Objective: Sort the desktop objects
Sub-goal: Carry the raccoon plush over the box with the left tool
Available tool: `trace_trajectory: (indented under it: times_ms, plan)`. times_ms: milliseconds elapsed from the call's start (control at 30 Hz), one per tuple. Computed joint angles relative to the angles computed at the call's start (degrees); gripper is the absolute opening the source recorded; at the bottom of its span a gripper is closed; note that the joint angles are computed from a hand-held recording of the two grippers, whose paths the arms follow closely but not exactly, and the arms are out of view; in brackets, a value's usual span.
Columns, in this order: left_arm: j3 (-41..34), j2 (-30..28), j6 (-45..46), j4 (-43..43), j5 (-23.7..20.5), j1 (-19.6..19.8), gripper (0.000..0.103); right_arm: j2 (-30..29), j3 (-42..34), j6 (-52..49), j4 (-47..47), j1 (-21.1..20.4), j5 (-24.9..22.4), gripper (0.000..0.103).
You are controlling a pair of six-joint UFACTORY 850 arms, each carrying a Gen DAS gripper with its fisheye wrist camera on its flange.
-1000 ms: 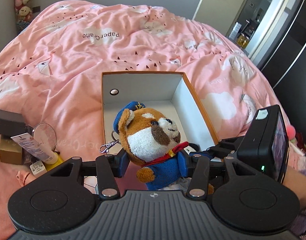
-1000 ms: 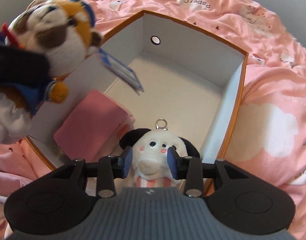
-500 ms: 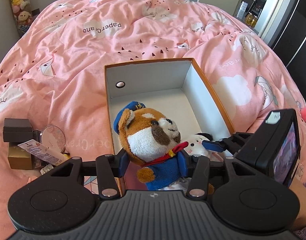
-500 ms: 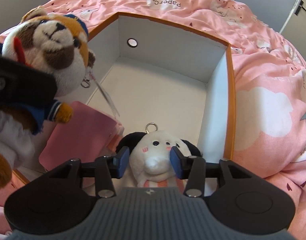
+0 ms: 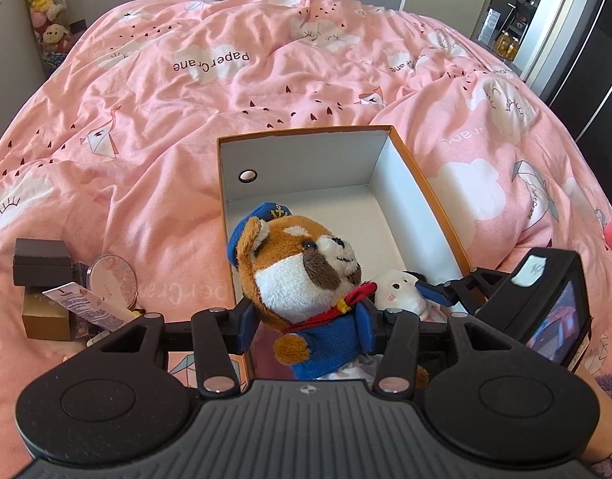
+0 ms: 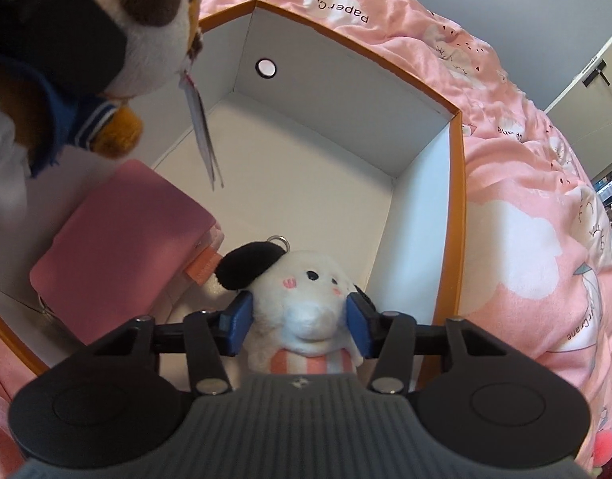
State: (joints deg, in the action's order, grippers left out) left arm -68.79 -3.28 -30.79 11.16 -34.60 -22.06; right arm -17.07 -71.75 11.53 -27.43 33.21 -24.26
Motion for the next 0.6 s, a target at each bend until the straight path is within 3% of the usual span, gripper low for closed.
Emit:
trace_trajectory:
  times_ms: [200,300,600]
  plan:
    - [0.2,-0.2,4.6,-2.7,1.7,0.0,0.056,0.1,-1.7,-17.2,22.2,-4.2,0.2,0.035]
    - [-0.6,-1.4,5.8,-1.7,0.4,-0.8,0.056,-0.3,-3.3,-26.8,33.1,-6.5,-2.3,0.015]
    - [-2.0,-5.2,13.9,-5.7,-0.1,-2.4,0.056,-2.9,-8.3,-42.3,42.9,-9.4,-11.5,0.009]
